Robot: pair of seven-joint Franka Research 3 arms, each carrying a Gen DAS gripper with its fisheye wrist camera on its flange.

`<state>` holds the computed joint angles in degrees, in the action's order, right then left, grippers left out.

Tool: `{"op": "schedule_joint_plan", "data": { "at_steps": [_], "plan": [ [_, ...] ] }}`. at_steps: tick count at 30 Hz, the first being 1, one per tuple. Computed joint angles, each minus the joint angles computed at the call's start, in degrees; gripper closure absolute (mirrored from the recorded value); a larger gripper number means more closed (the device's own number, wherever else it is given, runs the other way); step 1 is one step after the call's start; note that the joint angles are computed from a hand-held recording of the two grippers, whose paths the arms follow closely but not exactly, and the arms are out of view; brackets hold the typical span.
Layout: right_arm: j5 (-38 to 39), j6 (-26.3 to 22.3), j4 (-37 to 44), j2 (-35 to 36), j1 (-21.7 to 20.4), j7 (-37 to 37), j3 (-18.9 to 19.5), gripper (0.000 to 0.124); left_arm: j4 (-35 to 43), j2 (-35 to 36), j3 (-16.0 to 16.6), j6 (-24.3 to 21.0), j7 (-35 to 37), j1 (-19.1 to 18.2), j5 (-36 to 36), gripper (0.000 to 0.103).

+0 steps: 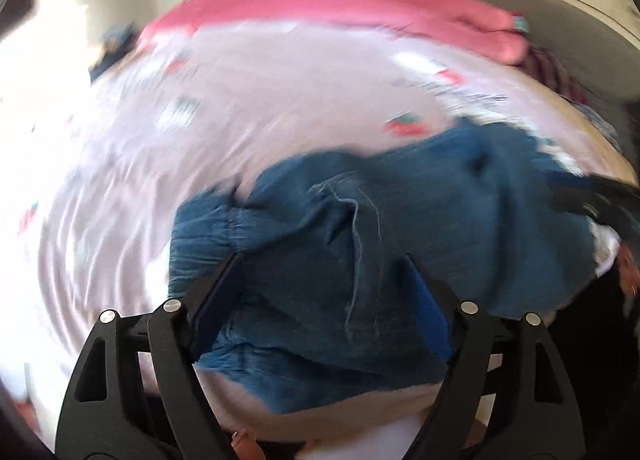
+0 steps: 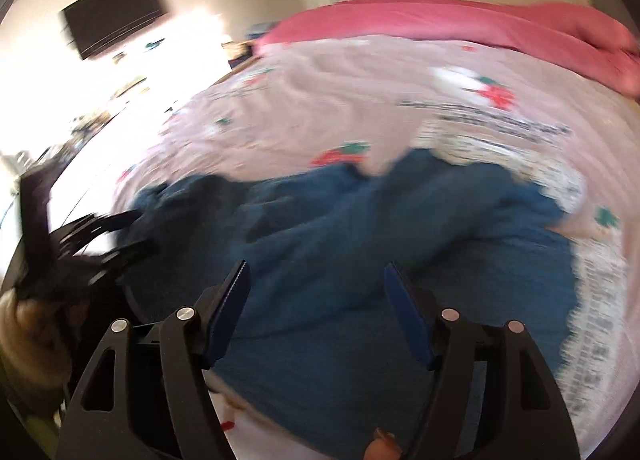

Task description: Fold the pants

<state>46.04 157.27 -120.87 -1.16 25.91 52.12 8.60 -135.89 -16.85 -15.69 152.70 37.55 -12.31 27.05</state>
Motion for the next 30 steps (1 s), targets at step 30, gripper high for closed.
{"op": "schedule_joint_plan", "data": {
  "at_steps": [30],
  "plan": [
    [-27.1, 7.8, -1.0, -1.7, -6.2, 28.9, -2.1, 0.034, 13.4, 12.2, 2.0, 8.9, 20.9, -7.7, -13.1, 0.010]
  ]
}}
